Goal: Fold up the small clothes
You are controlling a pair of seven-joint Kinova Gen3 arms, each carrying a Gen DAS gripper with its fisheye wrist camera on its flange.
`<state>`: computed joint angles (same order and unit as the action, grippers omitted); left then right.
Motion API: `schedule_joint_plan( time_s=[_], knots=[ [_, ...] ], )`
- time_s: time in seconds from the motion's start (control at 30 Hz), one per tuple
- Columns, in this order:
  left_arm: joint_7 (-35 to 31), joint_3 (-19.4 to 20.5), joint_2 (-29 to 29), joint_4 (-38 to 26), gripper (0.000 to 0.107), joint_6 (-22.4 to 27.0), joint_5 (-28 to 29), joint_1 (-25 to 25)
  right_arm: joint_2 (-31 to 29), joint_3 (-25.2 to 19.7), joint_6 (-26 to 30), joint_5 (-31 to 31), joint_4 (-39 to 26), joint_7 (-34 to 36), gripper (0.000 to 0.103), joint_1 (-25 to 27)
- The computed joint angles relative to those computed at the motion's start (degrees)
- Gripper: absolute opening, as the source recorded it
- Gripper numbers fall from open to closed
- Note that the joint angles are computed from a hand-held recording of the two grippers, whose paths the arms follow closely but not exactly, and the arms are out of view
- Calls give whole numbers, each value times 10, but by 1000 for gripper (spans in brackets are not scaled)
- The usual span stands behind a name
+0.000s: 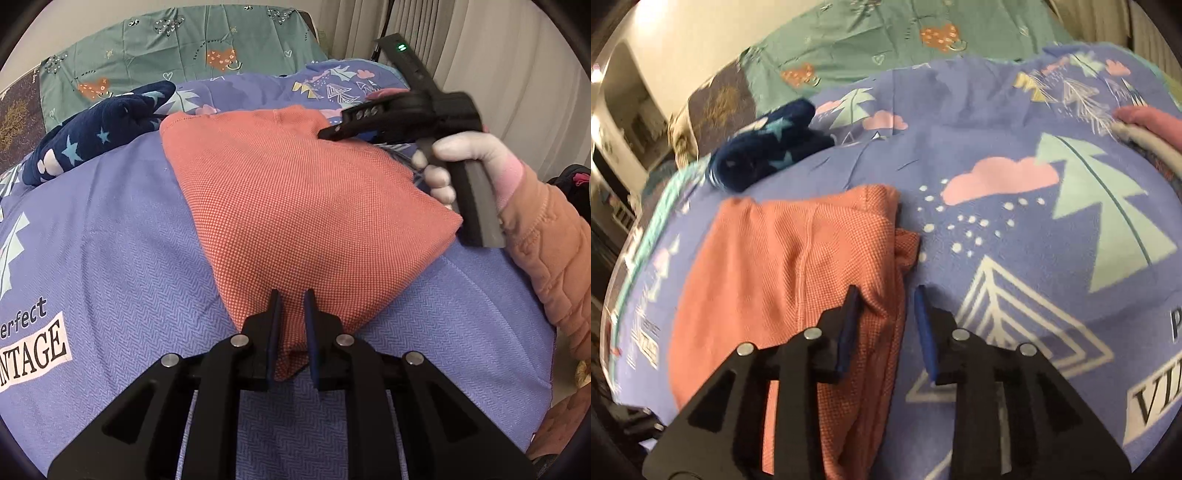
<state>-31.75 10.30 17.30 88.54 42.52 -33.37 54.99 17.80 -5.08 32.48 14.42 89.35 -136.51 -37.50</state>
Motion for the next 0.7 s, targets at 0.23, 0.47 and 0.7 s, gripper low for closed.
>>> schedule_joint_plan(
  time_s=[0.23,0.47,0.7],
  knots=[
    [13,-5,9,-15,15,27,-22,18,-87,-12,9,63,68,-51,42,-21],
    [22,-3,18,-32,16,58,-43,29,-133,-69,-14,-29,121,27,54,27],
    [41,-3,-12,-18,40,36,-18,18,-125,-75,-18,-75,128,52,55,39]
  ],
)
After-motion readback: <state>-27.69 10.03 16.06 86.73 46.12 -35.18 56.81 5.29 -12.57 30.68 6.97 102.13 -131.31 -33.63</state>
